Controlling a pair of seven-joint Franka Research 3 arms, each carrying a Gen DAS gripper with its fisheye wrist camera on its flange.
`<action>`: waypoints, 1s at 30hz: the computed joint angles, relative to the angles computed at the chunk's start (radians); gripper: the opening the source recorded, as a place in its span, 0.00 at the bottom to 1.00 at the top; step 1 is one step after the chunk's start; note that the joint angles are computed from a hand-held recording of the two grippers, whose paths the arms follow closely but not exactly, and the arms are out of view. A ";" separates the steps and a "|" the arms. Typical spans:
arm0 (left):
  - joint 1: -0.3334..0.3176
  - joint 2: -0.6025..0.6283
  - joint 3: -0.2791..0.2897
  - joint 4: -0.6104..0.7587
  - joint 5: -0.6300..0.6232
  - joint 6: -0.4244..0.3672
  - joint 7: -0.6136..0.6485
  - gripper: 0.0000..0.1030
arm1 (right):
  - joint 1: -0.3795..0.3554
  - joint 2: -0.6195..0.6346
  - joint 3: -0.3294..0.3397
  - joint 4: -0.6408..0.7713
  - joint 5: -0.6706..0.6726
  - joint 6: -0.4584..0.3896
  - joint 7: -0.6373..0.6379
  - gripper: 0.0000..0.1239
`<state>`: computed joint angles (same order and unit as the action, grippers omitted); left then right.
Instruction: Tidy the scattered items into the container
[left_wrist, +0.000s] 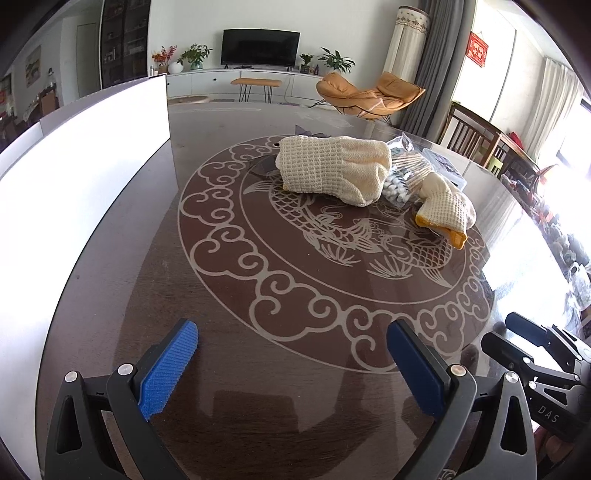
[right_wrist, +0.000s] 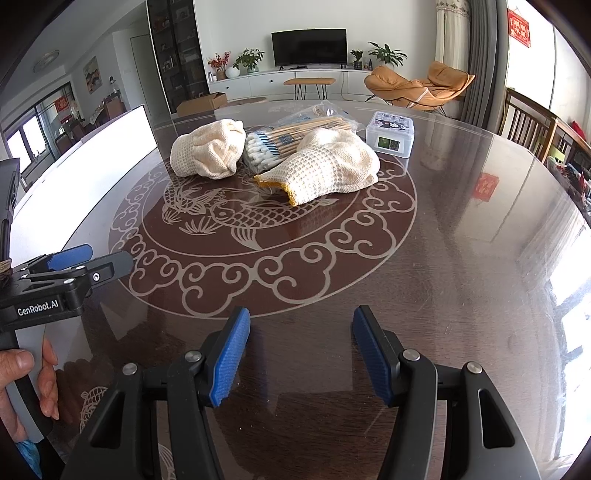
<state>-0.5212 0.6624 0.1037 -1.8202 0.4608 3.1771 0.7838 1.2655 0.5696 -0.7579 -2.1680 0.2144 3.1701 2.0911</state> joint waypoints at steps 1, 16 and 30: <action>0.003 0.000 -0.002 -0.002 -0.005 0.008 -0.005 1.00 | 0.004 0.003 -0.004 0.002 0.000 -0.004 0.001 0.48; 0.015 -0.001 -0.018 -0.019 -0.050 0.032 0.030 1.00 | 0.017 0.012 -0.024 0.010 -0.053 -0.025 0.045 0.48; 0.013 -0.002 -0.019 -0.020 -0.064 0.032 0.041 1.00 | 0.021 0.017 -0.032 0.015 -0.086 -0.036 0.073 0.48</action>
